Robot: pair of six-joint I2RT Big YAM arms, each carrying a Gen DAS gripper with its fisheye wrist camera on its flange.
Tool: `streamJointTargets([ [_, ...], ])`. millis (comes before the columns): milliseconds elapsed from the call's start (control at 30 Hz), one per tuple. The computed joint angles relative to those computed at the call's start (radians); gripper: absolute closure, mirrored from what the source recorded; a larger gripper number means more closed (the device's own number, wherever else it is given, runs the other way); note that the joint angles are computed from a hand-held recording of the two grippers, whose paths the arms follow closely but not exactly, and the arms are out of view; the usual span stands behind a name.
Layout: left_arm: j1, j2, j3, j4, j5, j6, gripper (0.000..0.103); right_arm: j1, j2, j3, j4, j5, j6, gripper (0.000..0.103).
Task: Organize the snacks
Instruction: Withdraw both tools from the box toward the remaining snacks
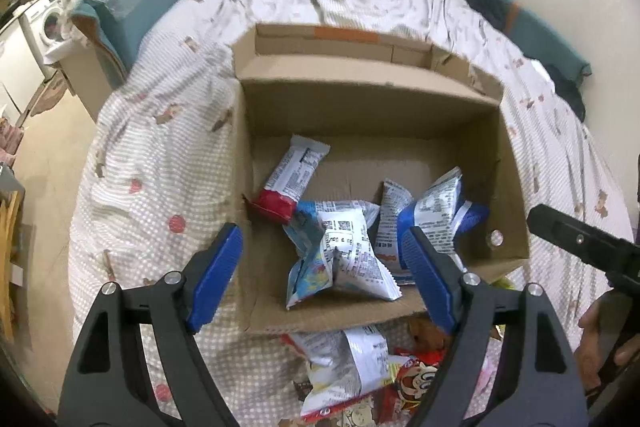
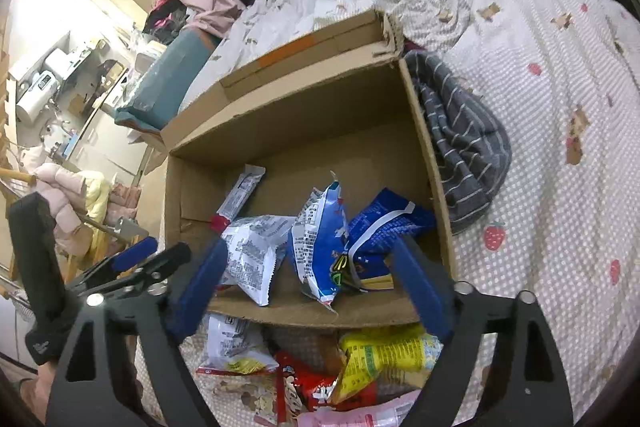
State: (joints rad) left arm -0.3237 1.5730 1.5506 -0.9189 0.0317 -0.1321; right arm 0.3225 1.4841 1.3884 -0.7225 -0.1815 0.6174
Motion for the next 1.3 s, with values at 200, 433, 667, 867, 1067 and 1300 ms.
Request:
streamJointTargets([
  [200, 0.001, -0.102, -0.095, 0.057, -0.020, -0.002, 0.023, 0.022, -0.063, -0.044, -0.012, 0.022, -0.006, 0.013],
  [433, 0.006, -0.202, -0.190, 0.076, -0.007, 0.013, 0.017, 0.045, -0.149, -0.133, -0.013, 0.043, 0.044, 0.013],
  [667, 0.008, -0.264, -0.253, 0.060, -0.004, 0.003, 0.017, 0.063, -0.234, -0.212, -0.013, 0.069, 0.098, 0.013],
  [867, 0.008, -0.287, -0.291, 0.016, -0.009, -0.018, 0.017, 0.064, -0.280, -0.265, -0.023, 0.066, 0.153, 0.013],
  [1067, 0.012, -0.295, -0.312, -0.011, 0.000, -0.038, 0.017, 0.079, -0.283, -0.271, -0.057, 0.082, 0.161, 0.013],
  [1300, 0.026, -0.285, -0.314, -0.042, -0.021, -0.076, 0.017, 0.079, -0.269, -0.272, -0.093, 0.096, 0.183, 0.013],
])
